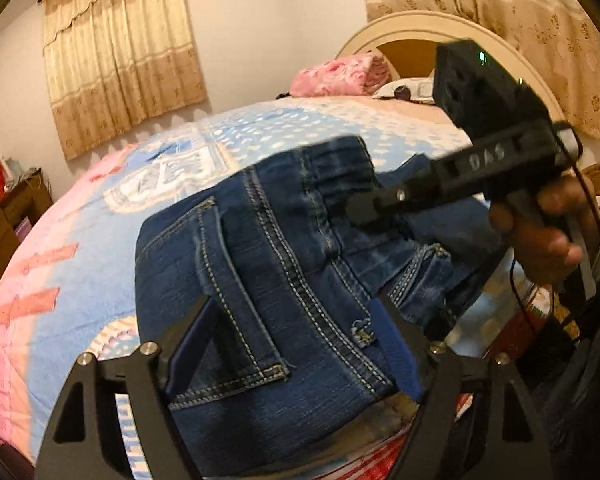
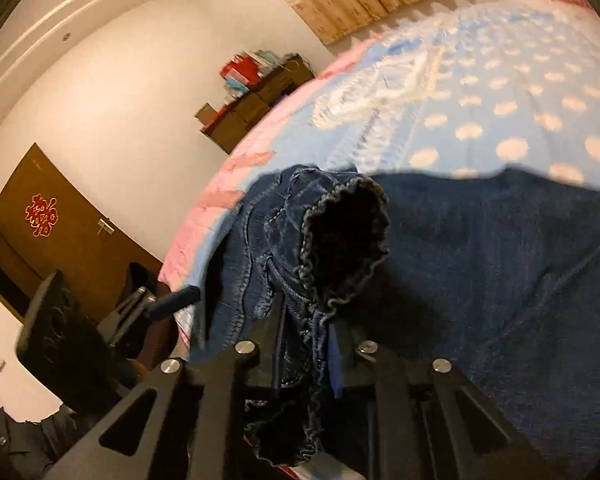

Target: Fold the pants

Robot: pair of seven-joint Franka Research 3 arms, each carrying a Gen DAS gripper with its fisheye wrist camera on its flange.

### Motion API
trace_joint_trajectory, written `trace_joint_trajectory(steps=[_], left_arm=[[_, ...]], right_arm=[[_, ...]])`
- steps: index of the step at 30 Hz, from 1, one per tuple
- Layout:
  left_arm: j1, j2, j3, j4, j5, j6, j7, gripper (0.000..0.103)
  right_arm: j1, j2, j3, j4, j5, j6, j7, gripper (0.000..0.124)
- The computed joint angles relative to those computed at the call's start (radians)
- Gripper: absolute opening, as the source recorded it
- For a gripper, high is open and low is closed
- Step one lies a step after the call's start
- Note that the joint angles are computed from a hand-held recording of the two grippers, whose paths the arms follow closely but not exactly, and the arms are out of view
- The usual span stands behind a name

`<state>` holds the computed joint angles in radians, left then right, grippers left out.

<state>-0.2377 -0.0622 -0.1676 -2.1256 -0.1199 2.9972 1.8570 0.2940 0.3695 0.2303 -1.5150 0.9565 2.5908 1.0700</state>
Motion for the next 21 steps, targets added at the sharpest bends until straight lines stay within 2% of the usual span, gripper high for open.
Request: trace_joint_trajectory(steps=[4,7,10,14,17,19,20,21], left_arm=[[-0.012,0.013,-0.001,0.043,-0.057,-0.003,0.047,0.085],[-0.021,0.028,-0.008,0.075,-0.124,-0.003,0.114,0.088],[-0.013,0.064,-0.025,0.113,-0.122,-0.011,0.127,0.088],[0.007,0.11,-0.052,0.16,-0.069,-0.056,0.091,0.088],[0.019,0.152,-0.065,0.197,-0.007,-0.087,0.056,0.088],[0.019,0.177,-0.061,0.222,0.071,-0.109,-0.006,0.088],[0.025,0.185,-0.065,0.232,0.08,-0.122,-0.017,0.088],[0.034,0.187,-0.073,0.237,0.071,-0.13,-0.018,0.088]], right_arm=[[-0.022,-0.045,-0.011,-0.007,0.002,-0.026,-0.037,0.014],[-0.014,-0.089,-0.049,-0.024,-0.071,-0.019,-0.002,0.014],[-0.022,-0.123,-0.083,-0.047,-0.127,-0.014,0.054,0.014],[-0.066,-0.173,-0.122,-0.12,-0.141,-0.025,0.116,0.013],[-0.106,-0.179,-0.13,-0.145,-0.079,-0.091,0.114,0.014],[-0.104,-0.185,-0.139,-0.188,-0.101,-0.068,0.127,0.014],[-0.094,-0.172,-0.147,-0.196,-0.148,-0.046,0.164,0.014],[-0.1,-0.161,-0.146,-0.199,-0.137,-0.051,0.173,0.014]])
